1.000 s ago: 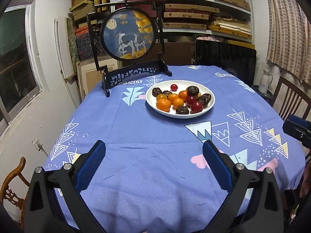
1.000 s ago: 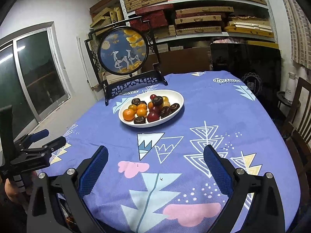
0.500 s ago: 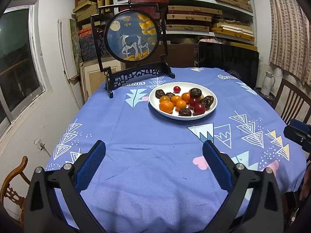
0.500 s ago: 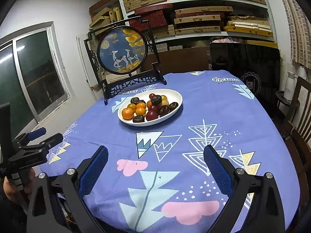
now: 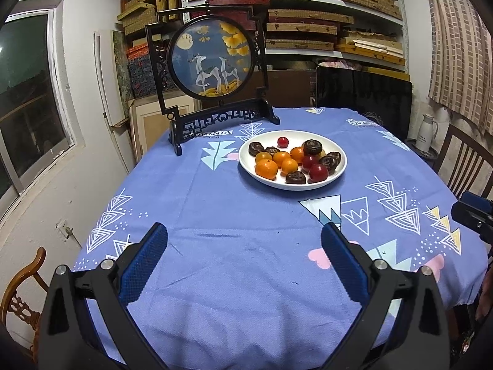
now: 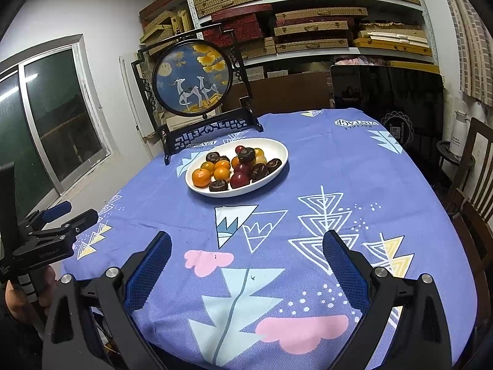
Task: Organize fruits
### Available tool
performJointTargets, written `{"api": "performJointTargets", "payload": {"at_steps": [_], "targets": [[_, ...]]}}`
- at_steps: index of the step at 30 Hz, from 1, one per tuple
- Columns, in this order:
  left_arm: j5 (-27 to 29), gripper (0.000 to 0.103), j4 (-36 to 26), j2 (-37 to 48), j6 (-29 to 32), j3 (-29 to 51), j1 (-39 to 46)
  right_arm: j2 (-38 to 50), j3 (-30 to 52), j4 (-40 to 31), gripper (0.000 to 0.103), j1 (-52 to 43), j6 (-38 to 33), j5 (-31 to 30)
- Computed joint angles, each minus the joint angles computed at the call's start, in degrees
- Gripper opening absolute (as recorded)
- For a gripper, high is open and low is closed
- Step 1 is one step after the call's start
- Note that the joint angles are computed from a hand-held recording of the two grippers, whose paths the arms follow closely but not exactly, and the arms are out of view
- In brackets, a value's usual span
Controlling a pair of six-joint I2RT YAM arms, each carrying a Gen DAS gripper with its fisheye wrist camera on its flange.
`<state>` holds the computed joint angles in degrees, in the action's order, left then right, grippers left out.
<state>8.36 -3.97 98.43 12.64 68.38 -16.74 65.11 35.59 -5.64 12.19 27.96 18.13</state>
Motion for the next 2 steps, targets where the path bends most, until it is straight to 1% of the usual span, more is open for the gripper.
{"api": "performJointTargets", "payload": {"at_steps": [2], "targets": [[0.07, 0.098, -0.11, -0.05, 0.08, -0.03, 0.11, -0.01, 0.01, -0.1, 0.099, 0.18, 0.11, 0.19]]}}
